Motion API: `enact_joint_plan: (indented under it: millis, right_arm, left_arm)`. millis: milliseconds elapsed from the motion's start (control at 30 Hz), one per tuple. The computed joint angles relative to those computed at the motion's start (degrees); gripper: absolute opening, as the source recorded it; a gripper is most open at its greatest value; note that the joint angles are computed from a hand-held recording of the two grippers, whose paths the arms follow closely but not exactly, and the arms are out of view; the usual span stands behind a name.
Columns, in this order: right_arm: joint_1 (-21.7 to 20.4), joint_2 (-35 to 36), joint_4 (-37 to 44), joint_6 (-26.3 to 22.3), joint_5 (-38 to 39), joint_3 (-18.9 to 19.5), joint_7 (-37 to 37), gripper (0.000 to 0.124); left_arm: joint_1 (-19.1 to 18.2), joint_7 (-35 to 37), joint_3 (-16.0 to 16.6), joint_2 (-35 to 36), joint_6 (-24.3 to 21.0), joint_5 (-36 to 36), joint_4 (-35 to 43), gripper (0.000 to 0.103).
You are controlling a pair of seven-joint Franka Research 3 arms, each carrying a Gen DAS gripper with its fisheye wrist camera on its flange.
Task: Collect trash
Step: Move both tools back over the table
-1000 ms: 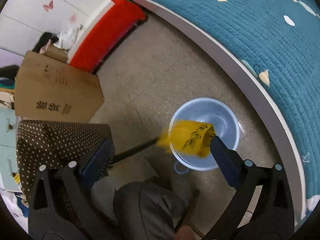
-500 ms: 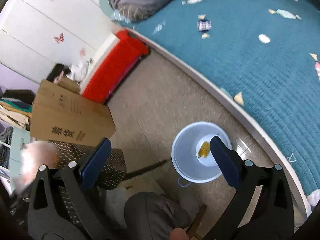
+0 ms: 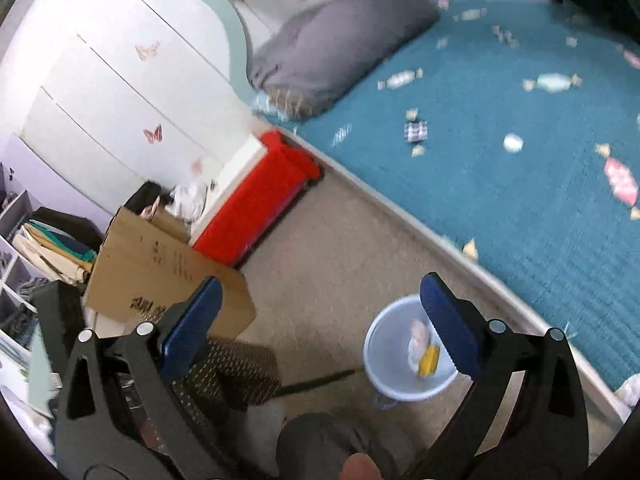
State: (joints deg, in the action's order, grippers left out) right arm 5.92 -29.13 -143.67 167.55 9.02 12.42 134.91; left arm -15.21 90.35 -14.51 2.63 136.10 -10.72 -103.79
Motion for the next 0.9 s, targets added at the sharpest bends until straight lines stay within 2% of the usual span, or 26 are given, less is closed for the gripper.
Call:
enact_joint_plan:
  millis: [33,100,200,433,733,900]
  right_arm:
    - [-3.21,-0.83,0.28,-0.89,-2.88,3.14,1.66,0.097]
    - [-5.01,-1.35,1.88,-4.55,-6.37,5.42,2.63,0.097]
    - [-2.89,-1.41,2.57,-4.81,-7.31,4.52,2.42,0.097]
    - [-2.04,-1.81,6.02,-7.65,-11.62,6.71,3.65,0.097]
    - [1.08,0.67,12.09,-11.38,-16.39,8.30,3.22,0.097]
    - [3.67,2.27,14.77,-11.49,-17.99,8.57,2.40,0.097]
  left_arm:
    - [0.12,0.17,0.11,-1.70,1.11,0.25,-1.47,0.093]
    - [0.13,0.18,0.45,-4.14,2.42,0.26,-3.49,0.094]
    - [-0.12,0.15,1.30,-8.33,3.88,0.17,-6.61,0.094]
    - [-0.70,-2.09,3.51,-17.39,7.69,3.04,-13.20,0.094]
    - [-1.23,-3.22,7.17,-26.47,9.20,3.81,-19.32,0.094]
    - [-0.80,-3.84,8.90,-31.06,9.14,4.74,-22.33,0.094]
